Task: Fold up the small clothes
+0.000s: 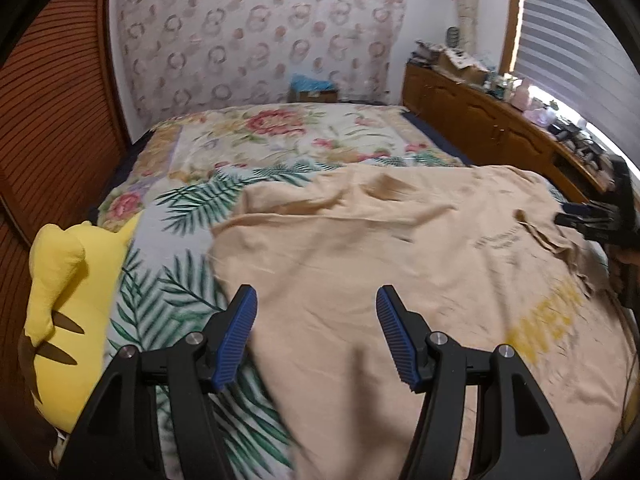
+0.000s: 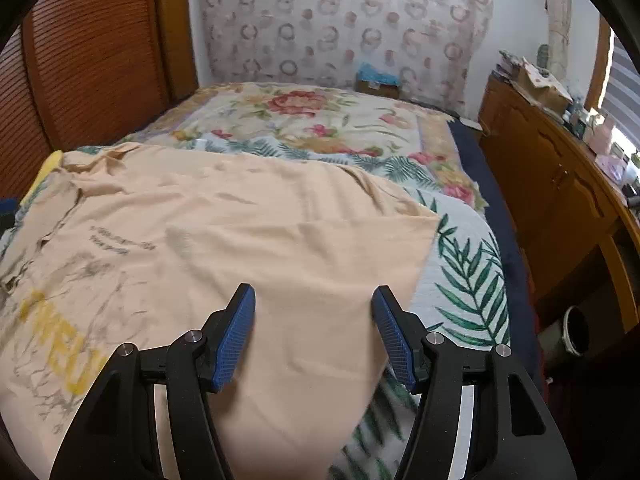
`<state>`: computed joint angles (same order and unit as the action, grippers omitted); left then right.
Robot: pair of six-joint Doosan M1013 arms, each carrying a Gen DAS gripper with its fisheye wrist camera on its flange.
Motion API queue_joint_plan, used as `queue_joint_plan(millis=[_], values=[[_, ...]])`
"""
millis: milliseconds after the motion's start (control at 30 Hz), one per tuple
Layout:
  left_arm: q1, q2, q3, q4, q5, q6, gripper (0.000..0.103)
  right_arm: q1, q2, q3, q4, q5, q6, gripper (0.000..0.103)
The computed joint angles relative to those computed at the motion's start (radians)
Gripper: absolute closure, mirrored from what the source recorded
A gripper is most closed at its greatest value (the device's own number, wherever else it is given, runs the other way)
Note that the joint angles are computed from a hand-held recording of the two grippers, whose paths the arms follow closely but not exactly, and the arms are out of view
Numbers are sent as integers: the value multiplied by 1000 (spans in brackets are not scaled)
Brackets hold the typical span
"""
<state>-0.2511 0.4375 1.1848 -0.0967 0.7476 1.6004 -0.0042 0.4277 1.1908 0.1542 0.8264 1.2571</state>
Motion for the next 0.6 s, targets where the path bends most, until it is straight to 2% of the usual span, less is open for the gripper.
queue_joint_plan(millis=[167, 600], values=[[16, 48, -62, 28, 49, -39, 41, -4, 23, -24, -14, 33, 28, 39], [38, 139, -184, 47, 157, -56, 41, -2, 26, -25, -24, 27, 37, 32]])
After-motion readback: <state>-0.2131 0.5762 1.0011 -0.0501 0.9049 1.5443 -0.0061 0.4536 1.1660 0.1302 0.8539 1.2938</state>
